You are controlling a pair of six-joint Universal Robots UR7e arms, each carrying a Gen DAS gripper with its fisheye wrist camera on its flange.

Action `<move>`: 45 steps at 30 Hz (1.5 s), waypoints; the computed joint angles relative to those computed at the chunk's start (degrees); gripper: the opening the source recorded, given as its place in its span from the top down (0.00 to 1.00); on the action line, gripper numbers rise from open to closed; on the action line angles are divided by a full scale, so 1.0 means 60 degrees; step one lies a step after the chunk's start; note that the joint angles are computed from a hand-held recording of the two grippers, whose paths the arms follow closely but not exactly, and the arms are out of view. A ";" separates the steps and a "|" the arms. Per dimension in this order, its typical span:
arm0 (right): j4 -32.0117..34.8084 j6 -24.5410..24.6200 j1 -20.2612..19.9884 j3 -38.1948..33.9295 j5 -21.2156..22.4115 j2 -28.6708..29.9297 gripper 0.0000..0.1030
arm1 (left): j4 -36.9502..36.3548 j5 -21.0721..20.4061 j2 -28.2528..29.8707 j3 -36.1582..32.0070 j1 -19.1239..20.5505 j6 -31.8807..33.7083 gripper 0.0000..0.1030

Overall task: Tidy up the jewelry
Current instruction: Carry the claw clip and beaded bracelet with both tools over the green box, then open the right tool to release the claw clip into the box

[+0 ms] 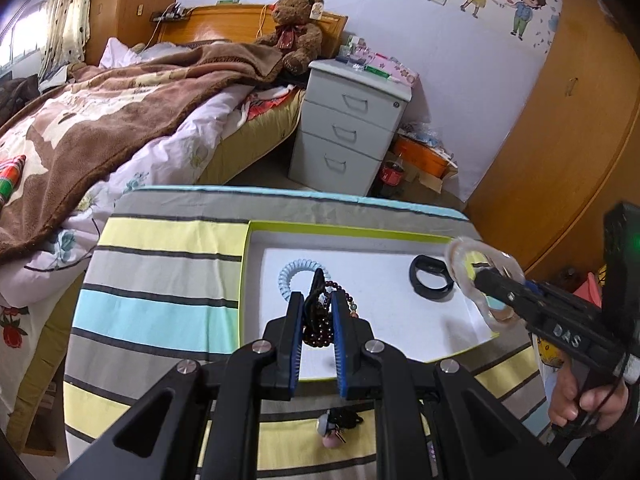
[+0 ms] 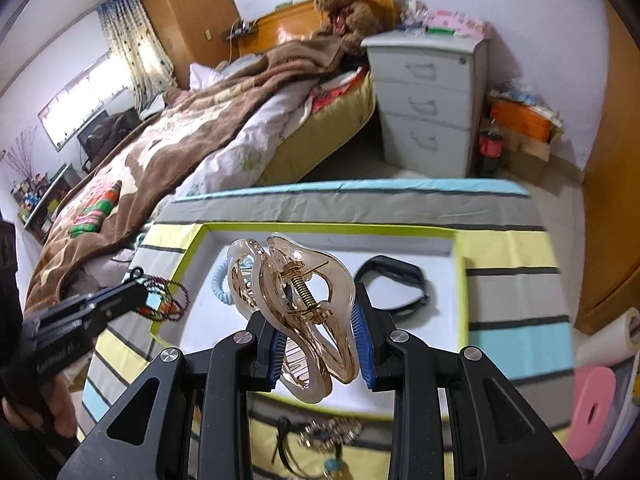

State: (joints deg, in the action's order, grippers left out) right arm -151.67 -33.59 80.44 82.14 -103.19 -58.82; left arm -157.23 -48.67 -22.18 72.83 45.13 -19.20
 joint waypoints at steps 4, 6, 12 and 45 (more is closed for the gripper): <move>0.0620 0.0319 0.0009 -0.0664 -0.0168 0.0519 0.70 | 0.0250 -0.0135 0.0146 -0.0197 0.0181 -0.0195 0.86; 0.0898 0.0392 0.0013 -0.0980 -0.0227 0.0751 0.70 | 0.0401 -0.0166 0.0223 -0.0305 0.0260 -0.0321 0.86; 0.1765 0.0767 -0.0001 -0.1813 -0.0243 0.1313 0.70 | 0.0563 -0.0168 0.0399 -0.0487 0.0406 -0.0397 0.86; 0.3013 0.0529 0.0098 -0.3266 -0.0653 0.2284 0.69 | 0.1060 -0.0268 0.0696 -0.0900 0.0776 -0.0708 0.86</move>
State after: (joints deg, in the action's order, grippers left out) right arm -133.60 -30.42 81.02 62.55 -107.10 -45.11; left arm -150.86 -50.27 -18.01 67.43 49.79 -23.45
